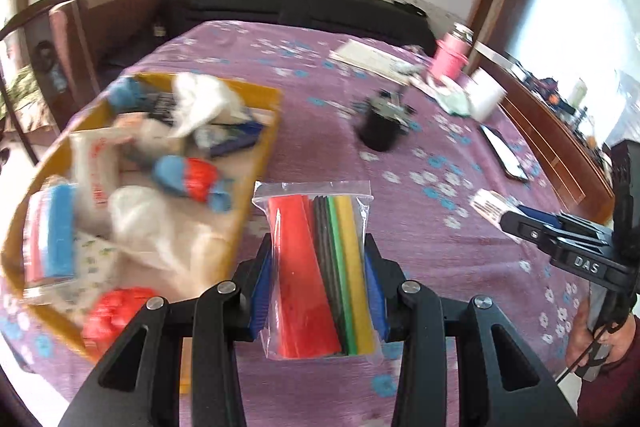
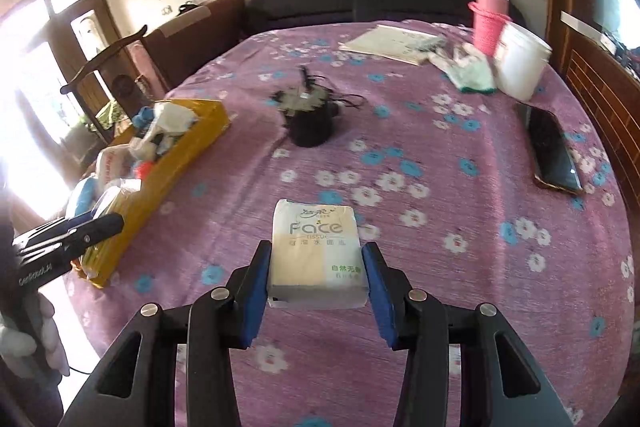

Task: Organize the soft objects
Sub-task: 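Carry both items into the yellow box tray and open both tools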

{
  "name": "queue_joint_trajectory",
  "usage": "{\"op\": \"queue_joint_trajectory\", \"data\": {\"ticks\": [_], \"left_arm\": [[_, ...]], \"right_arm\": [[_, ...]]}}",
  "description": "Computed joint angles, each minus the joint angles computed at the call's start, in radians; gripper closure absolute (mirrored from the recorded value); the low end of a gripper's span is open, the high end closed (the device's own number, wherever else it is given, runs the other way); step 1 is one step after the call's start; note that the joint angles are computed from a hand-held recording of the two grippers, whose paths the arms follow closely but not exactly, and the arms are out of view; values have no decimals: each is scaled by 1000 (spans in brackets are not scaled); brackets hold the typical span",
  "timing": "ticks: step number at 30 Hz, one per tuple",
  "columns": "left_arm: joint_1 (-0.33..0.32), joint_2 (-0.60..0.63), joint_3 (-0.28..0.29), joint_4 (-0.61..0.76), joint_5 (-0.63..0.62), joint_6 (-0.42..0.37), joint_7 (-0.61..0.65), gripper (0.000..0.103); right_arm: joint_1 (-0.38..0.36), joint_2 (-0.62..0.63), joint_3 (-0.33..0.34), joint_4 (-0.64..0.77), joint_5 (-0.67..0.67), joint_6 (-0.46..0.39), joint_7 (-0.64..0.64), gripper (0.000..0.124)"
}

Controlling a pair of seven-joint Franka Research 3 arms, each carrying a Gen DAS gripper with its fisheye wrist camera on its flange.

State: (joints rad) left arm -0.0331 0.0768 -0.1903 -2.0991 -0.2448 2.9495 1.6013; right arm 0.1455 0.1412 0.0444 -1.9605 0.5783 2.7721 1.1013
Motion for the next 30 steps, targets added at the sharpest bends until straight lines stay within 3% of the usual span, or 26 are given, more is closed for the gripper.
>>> {"op": "queue_joint_trajectory", "data": {"ticks": [6, 11, 22, 30], "left_arm": [[16, -35, 65, -49, 182, 38, -183, 64], [41, -42, 87, -67, 277, 57, -283, 64], [88, -24, 85, -59, 209, 55, -221, 64], [118, 6, 93, -22, 231, 47, -221, 64]], "right_arm": [[21, 19, 28, 41, 39, -20, -33, 75], [50, 53, 40, 98, 12, -56, -19, 75], [120, 187, 68, 292, -86, -157, 50, 75], [177, 304, 85, 463, -166, -225, 74, 74]]}}
